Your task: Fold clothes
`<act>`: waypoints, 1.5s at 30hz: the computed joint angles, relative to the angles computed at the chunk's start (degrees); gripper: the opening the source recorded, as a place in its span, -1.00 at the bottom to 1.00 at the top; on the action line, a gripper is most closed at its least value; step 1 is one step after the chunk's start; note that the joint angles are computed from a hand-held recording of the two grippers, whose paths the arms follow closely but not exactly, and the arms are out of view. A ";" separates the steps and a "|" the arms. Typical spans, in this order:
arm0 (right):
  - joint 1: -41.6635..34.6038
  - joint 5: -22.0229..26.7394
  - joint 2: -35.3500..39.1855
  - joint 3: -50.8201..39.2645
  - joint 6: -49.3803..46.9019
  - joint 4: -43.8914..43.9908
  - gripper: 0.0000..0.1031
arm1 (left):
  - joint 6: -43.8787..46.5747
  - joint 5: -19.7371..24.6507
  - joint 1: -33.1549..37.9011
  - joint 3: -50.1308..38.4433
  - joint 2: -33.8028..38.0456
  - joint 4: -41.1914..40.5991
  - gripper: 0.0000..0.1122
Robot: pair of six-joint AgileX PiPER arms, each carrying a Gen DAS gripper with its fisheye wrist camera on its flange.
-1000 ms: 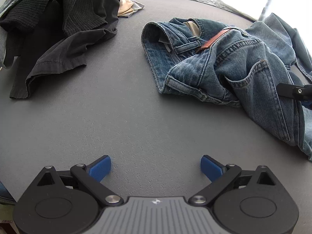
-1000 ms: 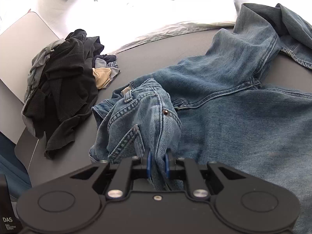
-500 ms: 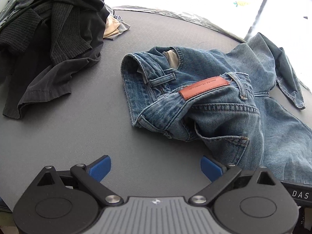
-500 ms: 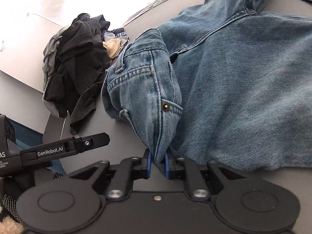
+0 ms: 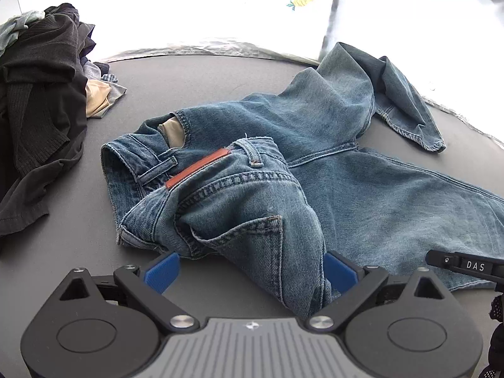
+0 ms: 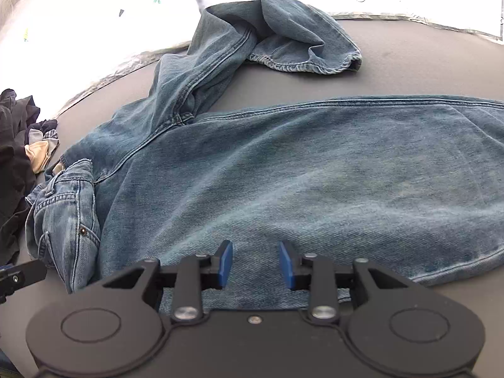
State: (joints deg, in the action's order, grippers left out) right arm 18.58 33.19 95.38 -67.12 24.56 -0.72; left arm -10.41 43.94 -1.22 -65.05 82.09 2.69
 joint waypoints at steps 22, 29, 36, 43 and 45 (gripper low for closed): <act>-6.22 0.47 0.16 1.76 -17.06 6.49 -0.25 | -24.06 2.41 -10.96 -8.75 15.00 25.91 0.34; -5.25 -0.10 0.47 1.79 -17.54 5.40 -0.10 | -26.23 1.05 -8.49 -1.85 6.74 22.32 -0.10; -4.99 -1.03 0.46 2.36 -20.53 5.91 0.02 | -37.51 7.08 -8.68 4.66 -2.20 22.11 -0.15; -5.53 -2.86 -0.40 4.18 -24.21 8.89 0.13 | -45.27 13.08 -7.87 9.49 -6.75 22.35 -0.15; -5.73 -3.09 -0.56 4.54 -25.71 9.83 0.16 | -45.51 14.54 -5.88 11.11 -6.94 19.64 -0.18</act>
State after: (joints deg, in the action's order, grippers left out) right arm 12.85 30.10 94.82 -62.59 -1.15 9.11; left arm -55.92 58.48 -7.09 -53.94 75.15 22.33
